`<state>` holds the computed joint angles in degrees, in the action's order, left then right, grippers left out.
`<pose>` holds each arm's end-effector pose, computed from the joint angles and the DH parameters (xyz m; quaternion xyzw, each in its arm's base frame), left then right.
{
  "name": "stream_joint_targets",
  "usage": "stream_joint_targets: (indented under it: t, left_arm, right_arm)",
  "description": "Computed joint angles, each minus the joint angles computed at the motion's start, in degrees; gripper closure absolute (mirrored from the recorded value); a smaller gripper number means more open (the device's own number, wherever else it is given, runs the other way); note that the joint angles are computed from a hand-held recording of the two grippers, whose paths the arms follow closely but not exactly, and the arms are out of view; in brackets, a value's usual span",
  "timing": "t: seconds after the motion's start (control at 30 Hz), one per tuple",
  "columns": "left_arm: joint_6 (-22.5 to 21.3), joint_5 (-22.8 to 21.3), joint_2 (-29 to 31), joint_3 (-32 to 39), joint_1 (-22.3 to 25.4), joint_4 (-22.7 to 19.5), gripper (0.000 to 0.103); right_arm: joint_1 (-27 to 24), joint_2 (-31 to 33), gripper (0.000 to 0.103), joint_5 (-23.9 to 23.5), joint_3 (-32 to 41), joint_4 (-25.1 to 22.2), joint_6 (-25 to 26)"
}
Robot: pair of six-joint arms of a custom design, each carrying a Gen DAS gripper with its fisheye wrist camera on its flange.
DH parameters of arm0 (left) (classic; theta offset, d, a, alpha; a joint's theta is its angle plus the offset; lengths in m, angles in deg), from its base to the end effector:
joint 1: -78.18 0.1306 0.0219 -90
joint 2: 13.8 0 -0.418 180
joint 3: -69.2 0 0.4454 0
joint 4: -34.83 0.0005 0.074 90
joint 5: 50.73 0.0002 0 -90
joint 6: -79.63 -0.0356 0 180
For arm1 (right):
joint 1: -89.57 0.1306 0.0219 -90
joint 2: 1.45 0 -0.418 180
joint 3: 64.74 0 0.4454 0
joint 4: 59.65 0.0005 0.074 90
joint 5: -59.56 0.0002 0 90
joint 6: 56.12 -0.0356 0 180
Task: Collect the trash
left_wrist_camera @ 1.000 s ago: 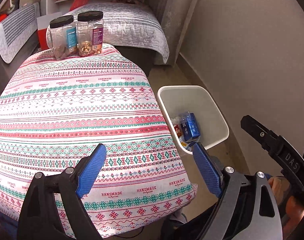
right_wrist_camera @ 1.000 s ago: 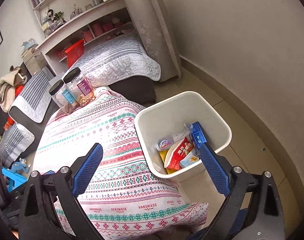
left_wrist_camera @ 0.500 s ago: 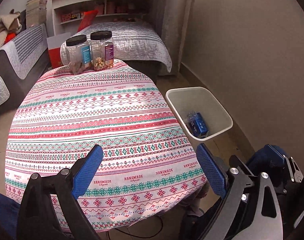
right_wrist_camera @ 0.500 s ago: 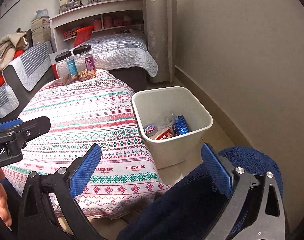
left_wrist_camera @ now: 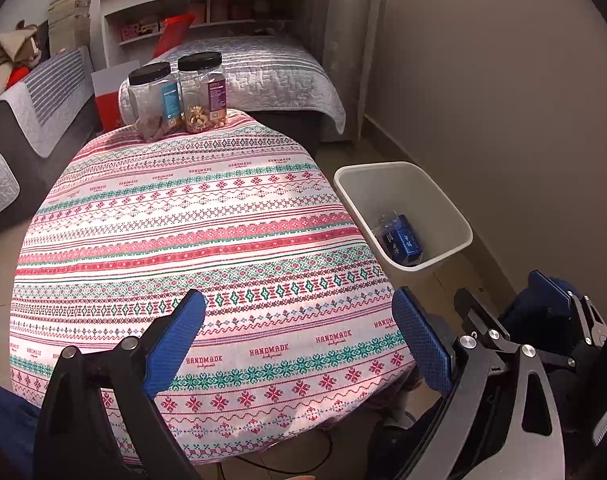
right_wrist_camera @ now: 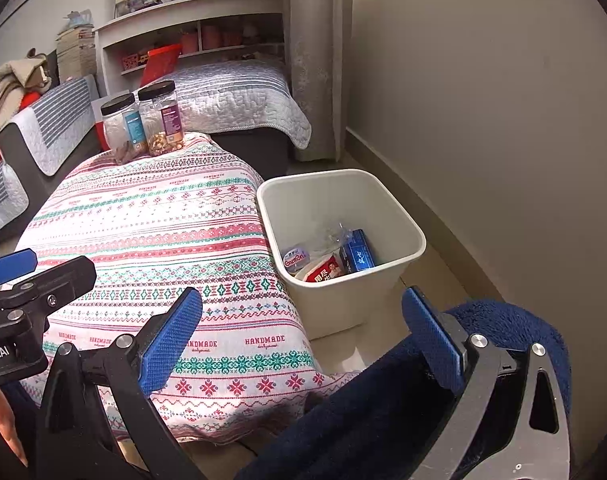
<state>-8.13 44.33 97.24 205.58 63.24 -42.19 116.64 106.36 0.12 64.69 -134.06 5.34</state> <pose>0.6196 -0.1691 0.6254 0.1188 0.9363 -0.0902 0.3180 0.5667 0.2687 0.6092 0.0958 0.9131 -0.0774 0.3887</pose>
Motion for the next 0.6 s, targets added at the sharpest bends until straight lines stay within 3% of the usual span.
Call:
stream_joint_targets:
  t: [0.6]
  left_arm:
    - [-0.56,0.10,0.16,-0.01,0.03,-0.17,0.007]
  right_arm:
    - [0.09,0.65,0.007,1.78,0.85,-1.31,-0.77]
